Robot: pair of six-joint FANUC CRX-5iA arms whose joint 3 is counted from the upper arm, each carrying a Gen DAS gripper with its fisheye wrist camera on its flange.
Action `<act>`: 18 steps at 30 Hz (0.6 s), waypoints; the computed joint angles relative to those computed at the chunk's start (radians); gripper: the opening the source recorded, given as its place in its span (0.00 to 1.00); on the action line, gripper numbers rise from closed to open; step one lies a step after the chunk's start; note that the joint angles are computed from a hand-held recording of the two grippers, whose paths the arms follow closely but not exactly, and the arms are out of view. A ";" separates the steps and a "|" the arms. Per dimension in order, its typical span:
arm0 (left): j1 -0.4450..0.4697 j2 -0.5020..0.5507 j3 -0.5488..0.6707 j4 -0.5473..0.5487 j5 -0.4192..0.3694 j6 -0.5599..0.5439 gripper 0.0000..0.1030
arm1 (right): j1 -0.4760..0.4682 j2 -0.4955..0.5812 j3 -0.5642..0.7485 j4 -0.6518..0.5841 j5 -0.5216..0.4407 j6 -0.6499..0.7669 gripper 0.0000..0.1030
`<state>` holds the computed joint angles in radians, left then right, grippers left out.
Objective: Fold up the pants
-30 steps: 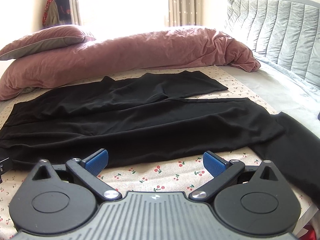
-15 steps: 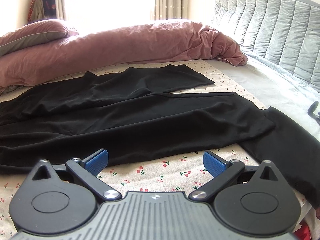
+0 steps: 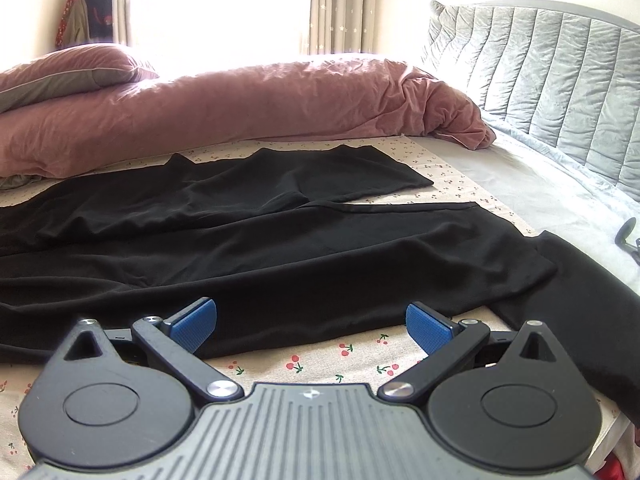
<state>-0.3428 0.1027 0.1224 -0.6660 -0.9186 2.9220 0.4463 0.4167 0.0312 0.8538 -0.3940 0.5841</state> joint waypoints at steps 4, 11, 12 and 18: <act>-0.074 -0.094 -0.030 -0.169 -0.071 0.132 1.00 | 0.002 0.041 0.133 -0.262 -0.079 0.153 0.95; 0.160 -0.148 -0.097 0.082 0.030 0.036 0.99 | -0.015 0.121 0.365 -0.614 -0.318 0.360 0.95; 0.215 -0.142 -0.113 0.154 0.053 -0.004 0.99 | -0.016 0.122 0.372 -0.630 -0.333 0.368 0.95; 0.419 -0.032 -0.132 0.407 0.098 -0.176 0.88 | -0.014 0.129 0.397 -0.673 -0.369 0.430 0.95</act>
